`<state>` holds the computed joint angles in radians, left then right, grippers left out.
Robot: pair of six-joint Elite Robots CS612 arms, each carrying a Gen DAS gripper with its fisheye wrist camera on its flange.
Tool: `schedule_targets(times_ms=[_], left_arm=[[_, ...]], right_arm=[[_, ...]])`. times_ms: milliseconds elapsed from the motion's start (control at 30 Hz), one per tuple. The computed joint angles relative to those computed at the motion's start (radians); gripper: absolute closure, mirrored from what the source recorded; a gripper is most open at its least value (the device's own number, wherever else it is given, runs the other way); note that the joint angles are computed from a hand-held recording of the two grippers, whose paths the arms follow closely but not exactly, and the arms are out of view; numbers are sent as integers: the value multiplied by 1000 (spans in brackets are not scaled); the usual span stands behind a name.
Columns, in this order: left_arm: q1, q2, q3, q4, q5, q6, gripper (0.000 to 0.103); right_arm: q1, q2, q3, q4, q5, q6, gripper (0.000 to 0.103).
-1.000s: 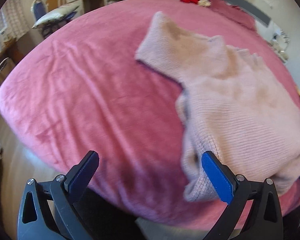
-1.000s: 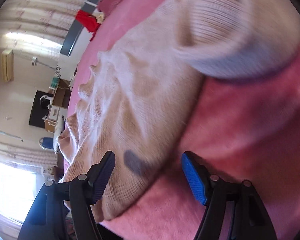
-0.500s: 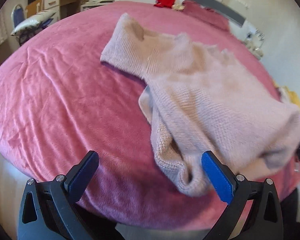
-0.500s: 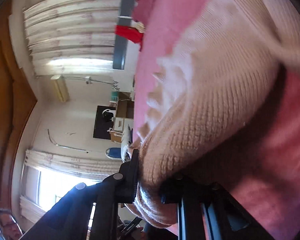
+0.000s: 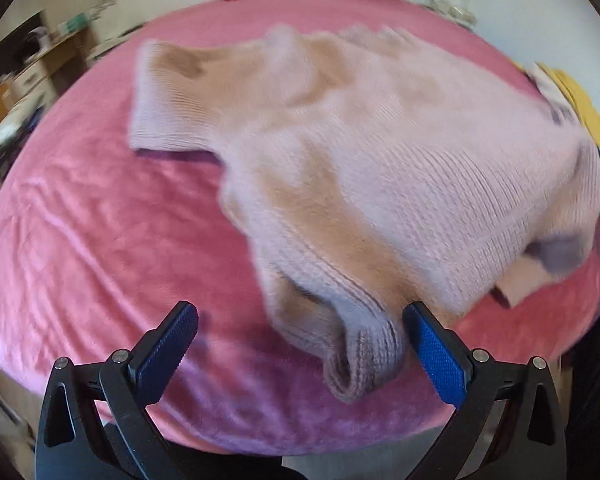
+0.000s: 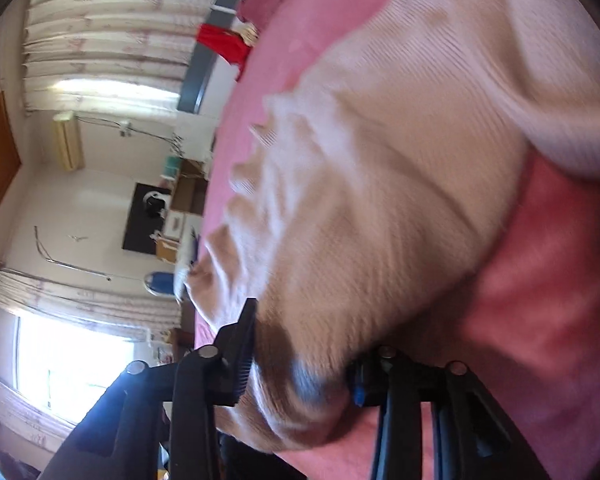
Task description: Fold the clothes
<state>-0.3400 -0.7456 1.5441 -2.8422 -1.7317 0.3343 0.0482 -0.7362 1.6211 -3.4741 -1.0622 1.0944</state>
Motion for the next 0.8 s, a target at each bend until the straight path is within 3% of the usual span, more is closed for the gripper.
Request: schedule_targets(times_ms=[133, 233, 267, 300, 333, 400, 467, 567, 600, 633, 667, 733, 800], left_arm=[[-13, 22, -23, -33, -4, 46, 0], [-5, 45, -80, 6, -86, 21, 0], [-1, 53, -108, 46, -123, 4, 1], [3, 59, -137, 78, -153, -16, 3], [7, 66, -168, 99, -175, -41, 4], [13, 83, -231, 127, -211, -96, 4], [13, 117, -316, 113, -192, -183, 4], [11, 192, -492, 224, -109, -288, 4], [7, 211, -536, 285, -82, -305, 4], [3, 234, -588, 373, -62, -313, 4], [2, 251, -623, 439, -67, -313, 4], [11, 251, -615, 445, -152, -303, 4], [21, 219, -532, 375, -232, -275, 4]], right_arm=[[2, 8, 47, -60, 26, -1, 56], [5, 28, 36, -119, 24, 11, 55], [1, 38, 22, -135, 49, 10, 59], [-4, 52, -7, -122, 97, -2, 76], [-6, 54, -27, -92, 111, -7, 81], [-18, 84, -93, -136, 133, 62, 86], [-30, 92, -140, -148, 109, 88, 86], [-42, 94, -228, 26, 43, -7, 78], [-45, 96, -261, 89, 20, -40, 69], [-46, 98, -287, 171, 14, -95, 67], [-46, 98, -306, 264, 23, -141, 65], [-46, 110, -336, 370, 34, -199, 63], [-53, 102, -288, 308, 93, -144, 62]])
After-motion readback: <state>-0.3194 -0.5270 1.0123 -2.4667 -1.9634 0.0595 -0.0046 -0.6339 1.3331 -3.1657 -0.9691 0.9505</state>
